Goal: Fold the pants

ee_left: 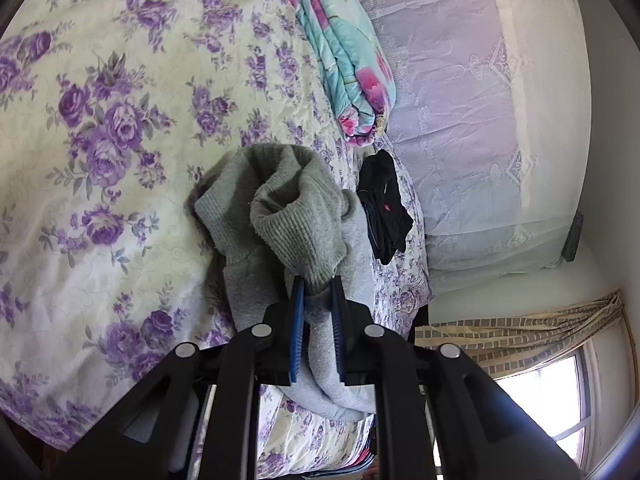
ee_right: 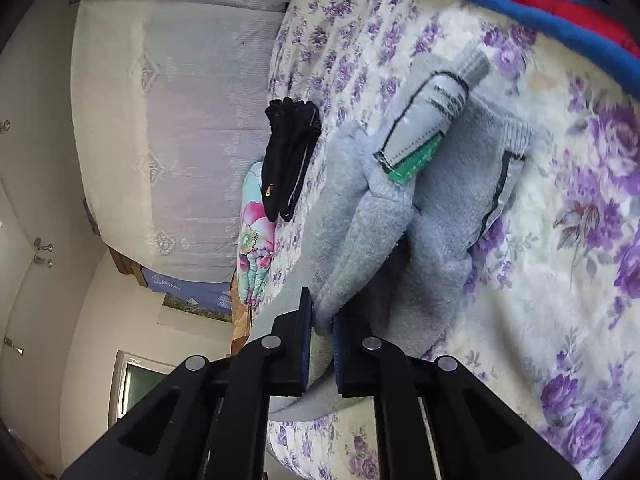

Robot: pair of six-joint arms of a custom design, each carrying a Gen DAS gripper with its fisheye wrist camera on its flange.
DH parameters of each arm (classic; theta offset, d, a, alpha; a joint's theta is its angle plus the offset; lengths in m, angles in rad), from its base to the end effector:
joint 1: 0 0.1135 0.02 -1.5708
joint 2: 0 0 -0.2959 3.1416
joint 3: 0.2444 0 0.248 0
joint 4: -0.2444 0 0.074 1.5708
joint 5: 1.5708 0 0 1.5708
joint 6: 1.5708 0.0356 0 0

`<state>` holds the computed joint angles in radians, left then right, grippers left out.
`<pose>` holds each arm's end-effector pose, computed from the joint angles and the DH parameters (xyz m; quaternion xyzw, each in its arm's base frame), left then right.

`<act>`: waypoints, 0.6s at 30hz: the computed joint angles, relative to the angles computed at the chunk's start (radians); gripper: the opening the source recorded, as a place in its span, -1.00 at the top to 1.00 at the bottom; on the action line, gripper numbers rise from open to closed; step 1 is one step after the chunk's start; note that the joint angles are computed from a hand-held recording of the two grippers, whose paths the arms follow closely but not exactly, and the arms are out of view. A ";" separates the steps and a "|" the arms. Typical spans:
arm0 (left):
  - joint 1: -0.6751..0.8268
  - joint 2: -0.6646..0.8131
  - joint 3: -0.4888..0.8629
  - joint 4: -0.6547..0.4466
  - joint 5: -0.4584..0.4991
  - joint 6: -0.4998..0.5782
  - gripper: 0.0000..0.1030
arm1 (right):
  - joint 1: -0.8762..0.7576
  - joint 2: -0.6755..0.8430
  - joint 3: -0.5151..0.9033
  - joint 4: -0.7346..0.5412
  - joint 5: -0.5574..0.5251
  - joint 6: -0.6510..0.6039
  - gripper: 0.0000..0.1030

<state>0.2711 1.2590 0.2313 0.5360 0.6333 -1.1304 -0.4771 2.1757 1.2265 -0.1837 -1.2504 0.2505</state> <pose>0.1940 0.0320 0.1717 -0.4034 0.7263 -0.4462 0.3326 0.3827 -0.1598 0.1190 0.1628 0.7849 0.5477 0.2396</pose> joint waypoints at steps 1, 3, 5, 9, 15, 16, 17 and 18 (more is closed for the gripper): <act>-0.002 -0.004 0.002 -0.005 0.000 0.002 0.77 | -0.006 0.007 0.009 -0.015 0.016 -0.012 0.83; 0.005 0.023 -0.003 0.013 0.008 0.002 0.77 | -0.021 0.049 0.041 -0.075 0.054 -0.046 0.83; 0.017 0.080 -0.014 0.039 0.019 0.005 0.76 | -0.031 0.099 0.078 -0.152 0.059 -0.094 0.83; 0.019 0.021 -0.031 -0.093 -0.033 0.058 0.35 | -0.060 0.099 0.096 -0.264 0.025 -0.176 0.60; -0.418 -0.388 0.155 -0.656 -0.695 0.164 0.27 | -0.081 0.027 0.044 -0.164 0.078 -0.119 -0.22; -0.501 -0.358 0.189 -0.641 -0.742 0.172 0.21 | -0.075 0.031 0.049 -0.151 0.086 -0.101 -0.24; -0.572 -0.305 0.222 -0.607 -0.764 0.184 0.10 | -0.070 0.036 0.050 -0.132 0.095 -0.078 -0.24; -0.653 -0.207 0.275 -0.557 -0.783 0.207 0.08 | -0.067 0.038 0.044 -0.101 0.101 -0.046 -0.25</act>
